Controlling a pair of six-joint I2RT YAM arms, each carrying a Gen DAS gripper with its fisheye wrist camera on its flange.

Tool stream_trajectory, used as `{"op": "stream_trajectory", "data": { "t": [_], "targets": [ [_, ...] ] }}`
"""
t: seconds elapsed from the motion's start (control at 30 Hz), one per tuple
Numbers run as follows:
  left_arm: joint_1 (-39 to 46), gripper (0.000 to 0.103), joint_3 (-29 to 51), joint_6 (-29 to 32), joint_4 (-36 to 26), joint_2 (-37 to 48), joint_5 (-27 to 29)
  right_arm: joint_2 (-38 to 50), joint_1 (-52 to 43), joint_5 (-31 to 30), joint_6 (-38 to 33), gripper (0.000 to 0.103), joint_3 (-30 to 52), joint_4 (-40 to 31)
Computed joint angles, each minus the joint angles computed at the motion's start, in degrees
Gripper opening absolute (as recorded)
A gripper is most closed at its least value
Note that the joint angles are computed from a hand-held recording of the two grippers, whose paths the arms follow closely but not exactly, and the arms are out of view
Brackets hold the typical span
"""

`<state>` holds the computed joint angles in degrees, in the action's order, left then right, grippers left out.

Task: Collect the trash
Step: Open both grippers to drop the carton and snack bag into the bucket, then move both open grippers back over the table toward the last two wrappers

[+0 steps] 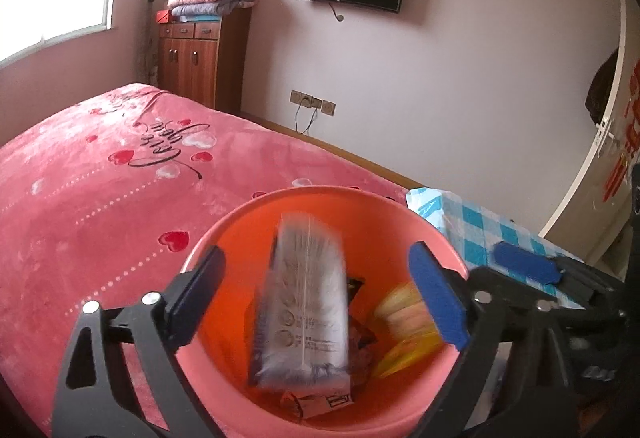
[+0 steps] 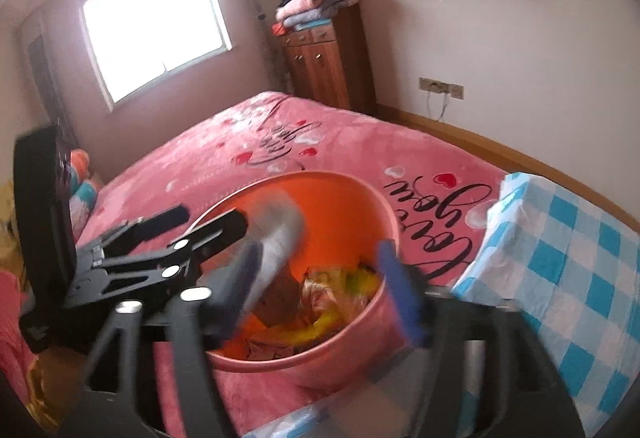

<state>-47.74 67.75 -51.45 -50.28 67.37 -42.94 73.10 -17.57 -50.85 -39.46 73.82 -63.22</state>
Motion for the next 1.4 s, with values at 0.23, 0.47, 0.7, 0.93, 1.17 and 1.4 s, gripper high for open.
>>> {"op": "stream_trajectory", "data": {
  "t": [0.23, 0.47, 0.7, 0.93, 1.17, 1.4],
  "targets": [
    [0.2, 0.098, -0.2, -1.7, -1.8, 1.7, -0.3, -2.7, -4.5, 0.4, 2.1, 0.087, -2.7, 6.6],
    [-1.0, 0.099, 1.7, -2.7, -4.5, 3.7, -2.6, -5.2, -7.4, 0.3, 0.5, 0.090, -5.8, 9.5],
    [-3.1, 0.099, 4.7, -5.0, -8.1, 6.5, -6.0, -3.7, -11.3, -1.2, -2.5, 0.090, -6.2, 6.9],
    [-5.8, 0.099, 9.1, -6.7, -12.4, 11.3, -8.7, -2.3, -15.8, -2.5, -5.5, 0.094, -5.6, 4.6],
    [-9.1, 0.099, 13.5, -8.6, -15.9, 15.5, -12.4, -1.5, -20.9, -4.1, -9.8, 0.094, -5.8, 3.0],
    [-11.7, 0.099, 18.1, -9.4, -17.8, 19.6, -14.0, 0.7, -26.0, -5.7, -15.0, 0.094, -4.8, -0.3]
  ]
}}
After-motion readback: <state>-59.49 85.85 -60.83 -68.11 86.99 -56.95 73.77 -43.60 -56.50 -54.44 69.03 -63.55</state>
